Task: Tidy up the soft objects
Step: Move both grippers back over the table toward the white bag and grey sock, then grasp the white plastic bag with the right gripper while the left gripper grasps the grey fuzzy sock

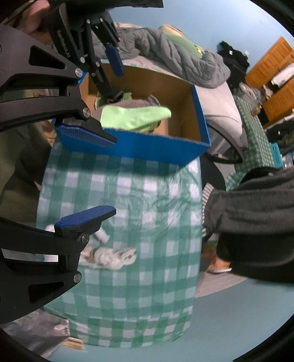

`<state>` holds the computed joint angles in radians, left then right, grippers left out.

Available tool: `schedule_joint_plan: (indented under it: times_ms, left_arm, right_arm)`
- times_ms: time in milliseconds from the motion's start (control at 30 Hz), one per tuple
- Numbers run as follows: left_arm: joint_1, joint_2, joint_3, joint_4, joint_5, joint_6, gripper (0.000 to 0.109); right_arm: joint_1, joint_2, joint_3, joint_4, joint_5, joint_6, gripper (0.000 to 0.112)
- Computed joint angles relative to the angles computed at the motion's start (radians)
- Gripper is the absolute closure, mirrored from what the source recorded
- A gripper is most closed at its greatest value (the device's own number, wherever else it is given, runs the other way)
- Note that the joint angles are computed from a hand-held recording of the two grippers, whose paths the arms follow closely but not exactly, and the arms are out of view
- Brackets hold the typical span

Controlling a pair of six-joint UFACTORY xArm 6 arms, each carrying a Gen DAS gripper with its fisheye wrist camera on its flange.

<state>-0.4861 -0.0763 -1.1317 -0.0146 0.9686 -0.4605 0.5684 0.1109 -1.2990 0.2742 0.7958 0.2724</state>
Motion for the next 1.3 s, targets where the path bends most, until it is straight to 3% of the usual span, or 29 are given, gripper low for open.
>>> schedule_joint_plan:
  times_ms: [267, 733, 1300]
  left_arm:
    - [-0.055, 0.076, -0.074, -0.031, 0.009, 0.055, 0.043]
    - [-0.146, 0.183, -0.166, -0.067, 0.037, 0.134, 0.04]
    - [-0.183, 0.28, -0.205, -0.134, 0.048, 0.187, 0.038]
  right_arm:
    - [-0.049, -0.108, 0.145, -0.027, -0.017, 0.083, 0.051]
    - [-0.103, -0.247, 0.346, -0.029, -0.025, 0.173, 0.051]
    - [-0.107, -0.287, 0.503, 0.035, -0.07, 0.248, 0.051]
